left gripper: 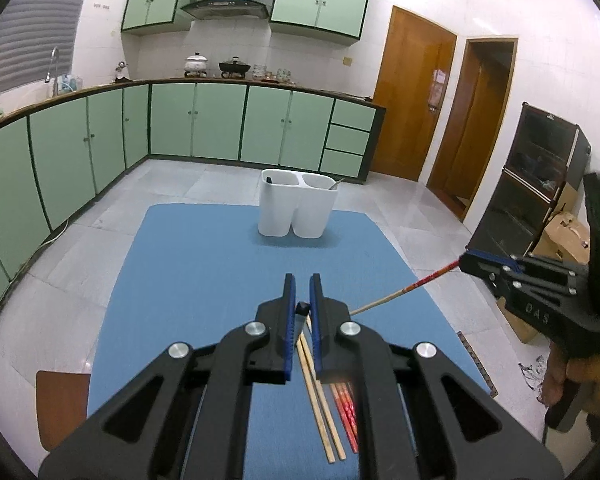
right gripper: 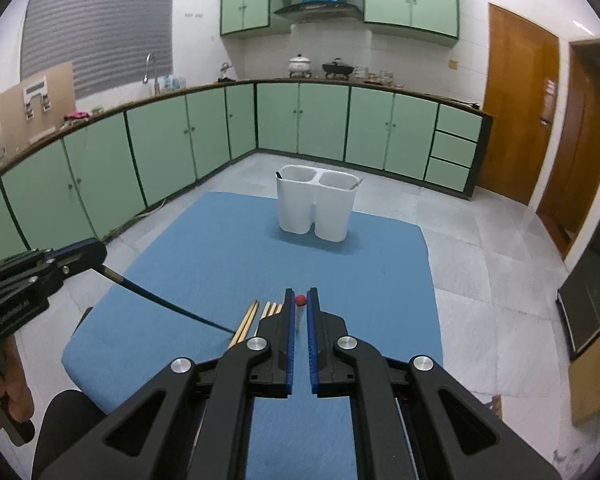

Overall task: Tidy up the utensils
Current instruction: 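Carry both chopsticks to the white holder and lower them in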

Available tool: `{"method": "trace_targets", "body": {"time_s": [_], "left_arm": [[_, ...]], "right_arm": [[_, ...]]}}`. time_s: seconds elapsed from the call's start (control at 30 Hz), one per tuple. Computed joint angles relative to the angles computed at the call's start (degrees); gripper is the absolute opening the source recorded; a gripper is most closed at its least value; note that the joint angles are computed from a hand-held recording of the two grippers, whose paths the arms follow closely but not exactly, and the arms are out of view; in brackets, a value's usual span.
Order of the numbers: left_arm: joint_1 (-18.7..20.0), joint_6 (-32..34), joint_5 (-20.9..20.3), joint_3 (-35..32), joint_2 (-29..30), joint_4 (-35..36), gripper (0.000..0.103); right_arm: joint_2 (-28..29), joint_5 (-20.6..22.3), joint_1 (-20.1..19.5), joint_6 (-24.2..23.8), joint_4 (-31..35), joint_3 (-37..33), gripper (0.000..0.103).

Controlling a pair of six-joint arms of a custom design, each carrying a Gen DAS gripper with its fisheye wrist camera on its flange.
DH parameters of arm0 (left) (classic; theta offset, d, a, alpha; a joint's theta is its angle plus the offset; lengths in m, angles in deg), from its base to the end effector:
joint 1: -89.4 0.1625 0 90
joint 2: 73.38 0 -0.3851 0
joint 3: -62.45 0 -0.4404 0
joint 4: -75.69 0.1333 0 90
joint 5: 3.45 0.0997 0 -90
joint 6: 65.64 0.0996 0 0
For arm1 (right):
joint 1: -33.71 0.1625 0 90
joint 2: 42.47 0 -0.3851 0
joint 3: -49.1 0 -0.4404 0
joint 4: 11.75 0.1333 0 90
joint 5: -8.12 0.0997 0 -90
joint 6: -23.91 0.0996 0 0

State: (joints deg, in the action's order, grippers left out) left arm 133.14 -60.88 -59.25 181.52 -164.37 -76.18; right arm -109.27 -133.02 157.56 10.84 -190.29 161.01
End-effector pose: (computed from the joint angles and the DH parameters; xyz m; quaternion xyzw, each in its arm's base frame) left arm -0.2380 -0.4898 0.3272 0.3167 0.8622 -0.3594 0.1647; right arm 0.3682 -0.4489 0.2276 0.1871 -0.8323 0.4006 0.3342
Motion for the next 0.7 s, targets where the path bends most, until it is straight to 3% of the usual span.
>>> {"method": "trace_targets", "body": {"time_s": [0.27,0.7], "left_arm": [[1.91,2.32,-1.84,-6.28,4.42,2.95,0.006],[2.36,7.00,-1.81,-14.95,9.56,5.14,0.006]], "right_arm": [[0.40,2.20,-1.75,3.81,13.88,-7.74,0.005],[2.44,1.46,-0.80,5.07,23.73,-15.91,0.005]]}}
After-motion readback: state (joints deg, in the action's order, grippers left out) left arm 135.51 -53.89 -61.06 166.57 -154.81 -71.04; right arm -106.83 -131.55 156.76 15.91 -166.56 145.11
